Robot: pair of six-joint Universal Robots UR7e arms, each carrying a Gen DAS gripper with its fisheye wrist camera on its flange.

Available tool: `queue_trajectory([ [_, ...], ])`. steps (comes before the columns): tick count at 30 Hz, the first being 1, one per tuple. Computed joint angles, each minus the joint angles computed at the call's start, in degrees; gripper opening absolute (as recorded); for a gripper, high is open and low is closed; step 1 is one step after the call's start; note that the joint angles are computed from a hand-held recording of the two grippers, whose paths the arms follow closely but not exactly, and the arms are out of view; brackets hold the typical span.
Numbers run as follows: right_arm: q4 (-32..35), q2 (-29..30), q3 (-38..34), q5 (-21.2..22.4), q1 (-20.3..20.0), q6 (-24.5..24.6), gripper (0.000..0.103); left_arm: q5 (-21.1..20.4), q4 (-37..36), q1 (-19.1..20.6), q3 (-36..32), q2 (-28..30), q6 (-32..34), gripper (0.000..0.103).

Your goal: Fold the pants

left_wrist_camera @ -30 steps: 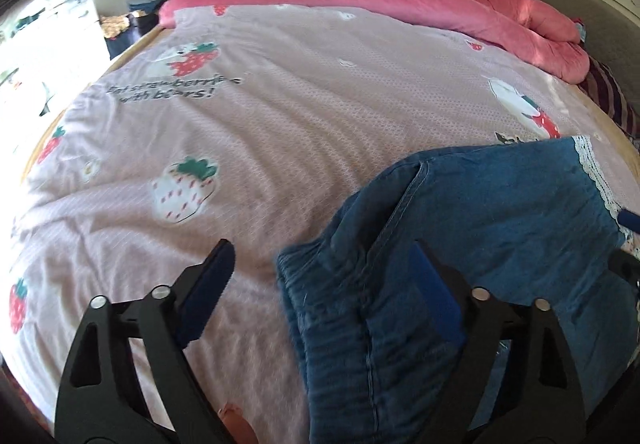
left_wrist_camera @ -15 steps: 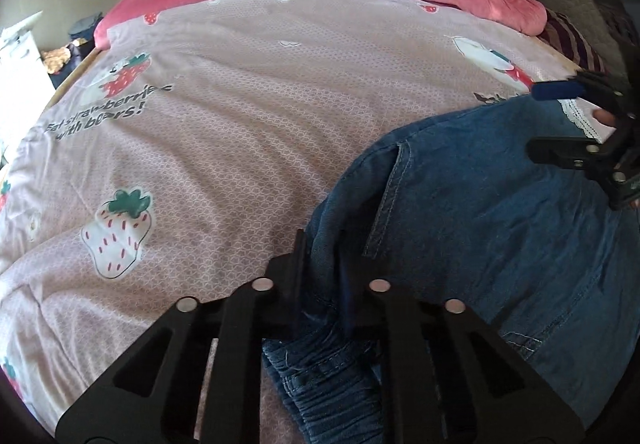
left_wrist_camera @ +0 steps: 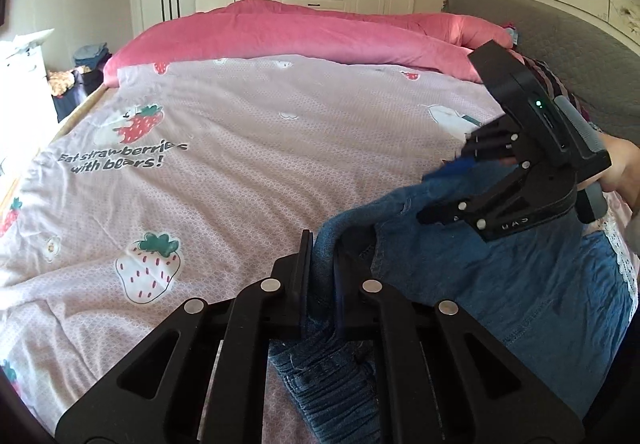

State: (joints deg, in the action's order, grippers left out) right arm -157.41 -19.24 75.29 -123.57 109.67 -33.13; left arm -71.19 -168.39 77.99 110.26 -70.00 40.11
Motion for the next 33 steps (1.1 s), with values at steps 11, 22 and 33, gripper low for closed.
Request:
queue_trajectory([
  [11, -17.3, -8.3, 16.6, 1.2, 5.4, 8.3, 0.005, -2.9, -3.5, -0.4, 4.4, -4.4, 2.7, 0.003],
  [22, -35.3, -12.3, 35.0, 3.1, 12.7, 12.2, 0.005, -9.4, -4.2, -0.5, 16.8, -18.1, 6.1, 0.004],
  [33, -41.9, -8.8, 43.4, 6.8, 15.4, 18.7, 0.005, -3.4, 2.5, 0.7, 26.7, -29.1, 6.7, 0.004],
])
